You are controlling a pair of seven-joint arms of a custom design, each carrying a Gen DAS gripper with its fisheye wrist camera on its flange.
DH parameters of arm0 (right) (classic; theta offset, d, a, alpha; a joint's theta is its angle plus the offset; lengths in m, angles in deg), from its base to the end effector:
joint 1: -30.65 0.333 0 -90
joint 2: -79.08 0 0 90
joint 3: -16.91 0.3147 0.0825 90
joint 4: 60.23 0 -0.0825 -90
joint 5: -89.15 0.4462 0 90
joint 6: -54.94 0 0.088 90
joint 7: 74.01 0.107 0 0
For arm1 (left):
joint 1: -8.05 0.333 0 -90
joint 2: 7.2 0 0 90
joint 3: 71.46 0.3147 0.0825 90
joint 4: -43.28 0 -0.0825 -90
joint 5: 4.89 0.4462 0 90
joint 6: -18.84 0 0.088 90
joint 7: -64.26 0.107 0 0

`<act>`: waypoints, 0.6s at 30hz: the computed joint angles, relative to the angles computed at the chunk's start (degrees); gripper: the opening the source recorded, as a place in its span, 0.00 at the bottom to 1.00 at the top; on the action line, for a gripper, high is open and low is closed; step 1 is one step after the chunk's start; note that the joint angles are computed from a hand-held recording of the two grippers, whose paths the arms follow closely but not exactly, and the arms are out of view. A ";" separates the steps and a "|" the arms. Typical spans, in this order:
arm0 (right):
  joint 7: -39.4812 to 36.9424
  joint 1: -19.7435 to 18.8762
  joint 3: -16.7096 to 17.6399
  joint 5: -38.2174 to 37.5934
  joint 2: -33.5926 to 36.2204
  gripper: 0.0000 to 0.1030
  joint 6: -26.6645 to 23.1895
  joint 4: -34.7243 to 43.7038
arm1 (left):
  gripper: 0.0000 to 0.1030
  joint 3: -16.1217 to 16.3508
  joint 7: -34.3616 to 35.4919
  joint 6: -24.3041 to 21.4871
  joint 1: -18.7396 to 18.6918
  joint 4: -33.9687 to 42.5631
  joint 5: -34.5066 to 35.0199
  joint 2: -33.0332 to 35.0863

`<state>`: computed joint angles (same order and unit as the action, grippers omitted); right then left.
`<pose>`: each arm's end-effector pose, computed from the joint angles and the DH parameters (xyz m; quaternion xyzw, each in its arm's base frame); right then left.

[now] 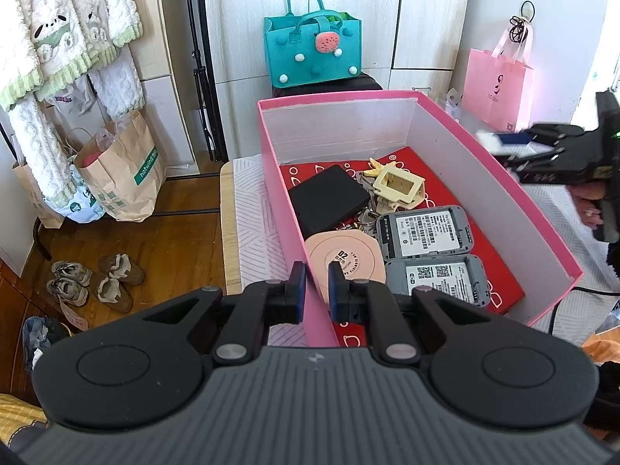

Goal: Organize rigid objects
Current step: 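Grasp the white charger with the right gripper and release it in the box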

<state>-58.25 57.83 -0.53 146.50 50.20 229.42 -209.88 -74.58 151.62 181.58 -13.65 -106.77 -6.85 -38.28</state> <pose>0.4755 0.0149 0.4481 -0.7507 0.4611 -0.2740 0.3857 0.4327 -0.1988 0.4844 -0.5274 0.7636 -0.3165 0.1965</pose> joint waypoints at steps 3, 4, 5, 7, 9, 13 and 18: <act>-2.21 2.49 -1.24 1.96 -5.24 0.61 -0.69 -1.06 | 0.11 -0.01 -0.04 0.43 -0.19 -0.20 -0.16 0.05; -2.51 3.06 -1.48 2.22 -6.71 0.61 -1.55 -1.19 | 0.11 0.08 0.01 0.52 -0.28 -0.26 -0.24 0.02; -2.91 3.63 -1.85 2.46 -8.10 0.61 -2.91 -1.24 | 0.11 0.11 0.05 0.61 -0.32 -0.32 -0.27 0.01; -2.79 3.91 -2.08 2.71 -9.95 0.61 -7.62 -0.85 | 0.11 0.18 0.09 0.59 -0.38 -0.33 -0.33 -0.01; -0.51 2.25 -0.88 2.03 -9.94 0.61 -14.31 0.21 | 0.11 0.26 0.14 0.56 -0.49 -0.34 -0.45 -0.01; 9.33 -1.90 2.93 -1.41 -5.85 0.61 -29.39 4.31 | 0.11 0.37 0.20 0.76 -0.65 -0.40 -0.69 0.03; 15.67 -4.40 7.02 -5.03 0.75 0.61 -43.25 9.66 | 0.11 0.98 0.41 1.36 -1.25 -0.57 -1.57 0.12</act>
